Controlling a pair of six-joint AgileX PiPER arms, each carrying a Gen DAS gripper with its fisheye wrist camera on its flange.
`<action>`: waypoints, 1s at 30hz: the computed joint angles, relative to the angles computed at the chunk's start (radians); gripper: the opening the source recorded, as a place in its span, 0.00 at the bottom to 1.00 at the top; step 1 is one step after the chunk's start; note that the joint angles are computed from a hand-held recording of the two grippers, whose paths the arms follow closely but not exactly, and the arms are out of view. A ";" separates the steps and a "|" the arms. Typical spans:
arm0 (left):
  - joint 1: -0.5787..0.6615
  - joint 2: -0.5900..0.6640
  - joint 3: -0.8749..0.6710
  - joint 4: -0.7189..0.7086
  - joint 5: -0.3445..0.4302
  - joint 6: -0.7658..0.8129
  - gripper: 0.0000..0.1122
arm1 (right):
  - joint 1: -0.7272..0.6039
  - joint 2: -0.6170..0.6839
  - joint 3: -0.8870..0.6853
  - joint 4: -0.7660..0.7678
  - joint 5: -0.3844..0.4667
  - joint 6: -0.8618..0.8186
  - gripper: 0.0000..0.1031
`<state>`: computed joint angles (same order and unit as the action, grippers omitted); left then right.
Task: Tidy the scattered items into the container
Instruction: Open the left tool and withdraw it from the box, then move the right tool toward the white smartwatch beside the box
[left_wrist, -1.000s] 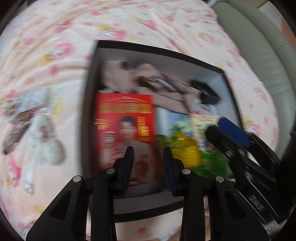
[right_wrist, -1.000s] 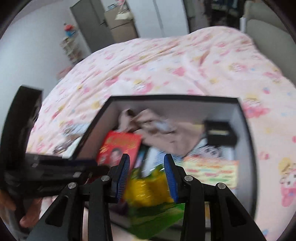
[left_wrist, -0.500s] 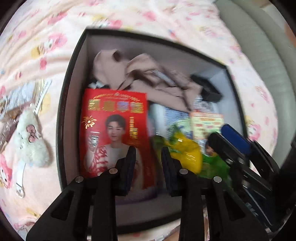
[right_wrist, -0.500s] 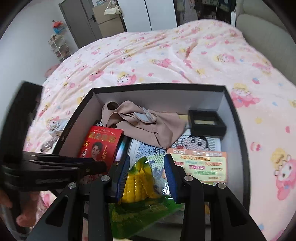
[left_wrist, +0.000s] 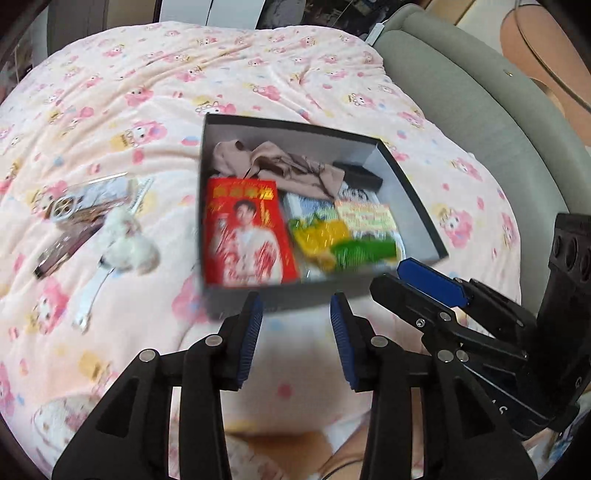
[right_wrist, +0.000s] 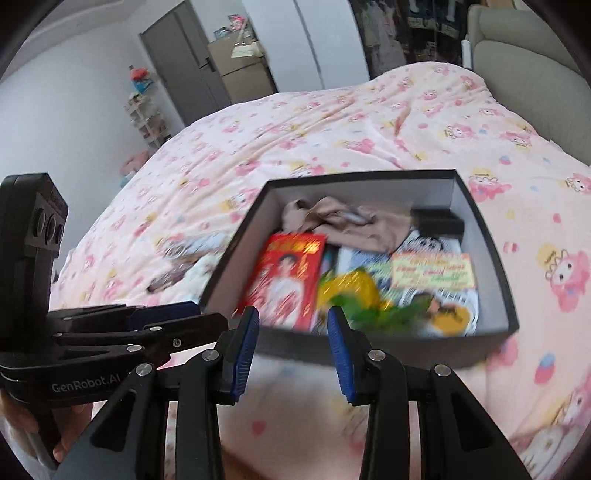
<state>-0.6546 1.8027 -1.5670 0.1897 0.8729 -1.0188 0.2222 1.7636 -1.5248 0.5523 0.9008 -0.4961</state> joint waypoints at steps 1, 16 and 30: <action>-0.010 -0.034 0.049 0.009 -0.015 -0.017 0.34 | 0.011 -0.020 0.024 -0.003 -0.002 -0.003 0.33; 0.059 -0.511 0.664 0.100 -0.103 -0.311 0.35 | 0.336 0.069 -0.049 -0.018 0.033 0.081 0.33; 0.666 -0.294 0.763 -0.624 -0.304 0.446 0.35 | 0.457 0.598 -0.740 -0.251 0.281 0.454 0.39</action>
